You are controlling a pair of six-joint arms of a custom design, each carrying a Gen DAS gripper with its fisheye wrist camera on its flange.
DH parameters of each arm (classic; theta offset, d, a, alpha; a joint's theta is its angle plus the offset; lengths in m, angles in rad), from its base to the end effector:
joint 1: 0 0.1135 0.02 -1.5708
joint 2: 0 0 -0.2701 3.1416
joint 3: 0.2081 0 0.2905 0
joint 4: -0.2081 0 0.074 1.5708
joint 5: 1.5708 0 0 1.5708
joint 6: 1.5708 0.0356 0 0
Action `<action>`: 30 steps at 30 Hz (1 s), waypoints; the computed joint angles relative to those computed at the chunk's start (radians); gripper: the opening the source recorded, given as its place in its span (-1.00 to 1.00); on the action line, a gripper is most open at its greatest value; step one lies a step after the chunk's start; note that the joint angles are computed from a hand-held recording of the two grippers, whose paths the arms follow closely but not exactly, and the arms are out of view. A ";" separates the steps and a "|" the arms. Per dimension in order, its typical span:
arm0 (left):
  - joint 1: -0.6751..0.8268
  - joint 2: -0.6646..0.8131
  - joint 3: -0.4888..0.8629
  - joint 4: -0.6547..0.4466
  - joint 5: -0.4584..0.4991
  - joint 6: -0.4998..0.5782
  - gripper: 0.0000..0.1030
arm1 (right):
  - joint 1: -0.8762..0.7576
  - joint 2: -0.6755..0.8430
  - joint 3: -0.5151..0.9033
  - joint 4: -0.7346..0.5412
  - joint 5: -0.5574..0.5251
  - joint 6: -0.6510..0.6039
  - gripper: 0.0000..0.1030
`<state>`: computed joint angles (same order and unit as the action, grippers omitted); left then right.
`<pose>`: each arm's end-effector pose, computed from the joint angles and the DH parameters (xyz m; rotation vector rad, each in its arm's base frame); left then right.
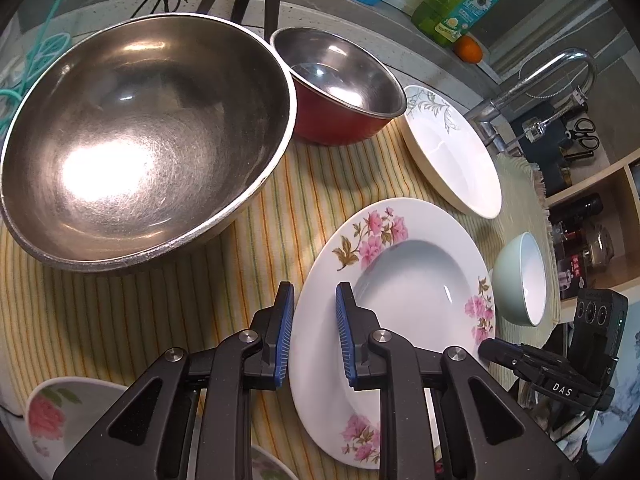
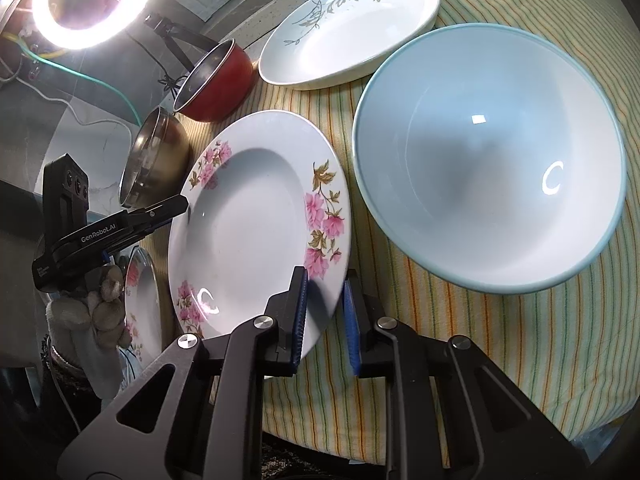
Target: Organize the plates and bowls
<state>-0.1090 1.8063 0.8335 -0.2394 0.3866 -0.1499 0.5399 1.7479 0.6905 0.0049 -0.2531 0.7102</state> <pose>0.3268 -0.0493 0.0749 0.0417 2.7770 -0.6037 0.2641 0.1686 0.0670 0.1429 2.7764 0.7177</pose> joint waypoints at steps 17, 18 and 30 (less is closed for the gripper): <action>-0.024 -0.076 -0.096 0.028 -0.021 -0.042 -0.63 | 0.021 -0.010 -0.005 -0.035 0.000 -0.025 -0.64; -0.030 -0.083 -0.103 0.028 -0.026 -0.042 -0.63 | 0.026 -0.021 -0.016 -0.033 0.002 -0.020 -0.64; -0.069 -0.144 -0.174 0.053 -0.046 -0.079 -0.63 | 0.066 -0.060 -0.067 -0.021 0.020 0.010 -0.63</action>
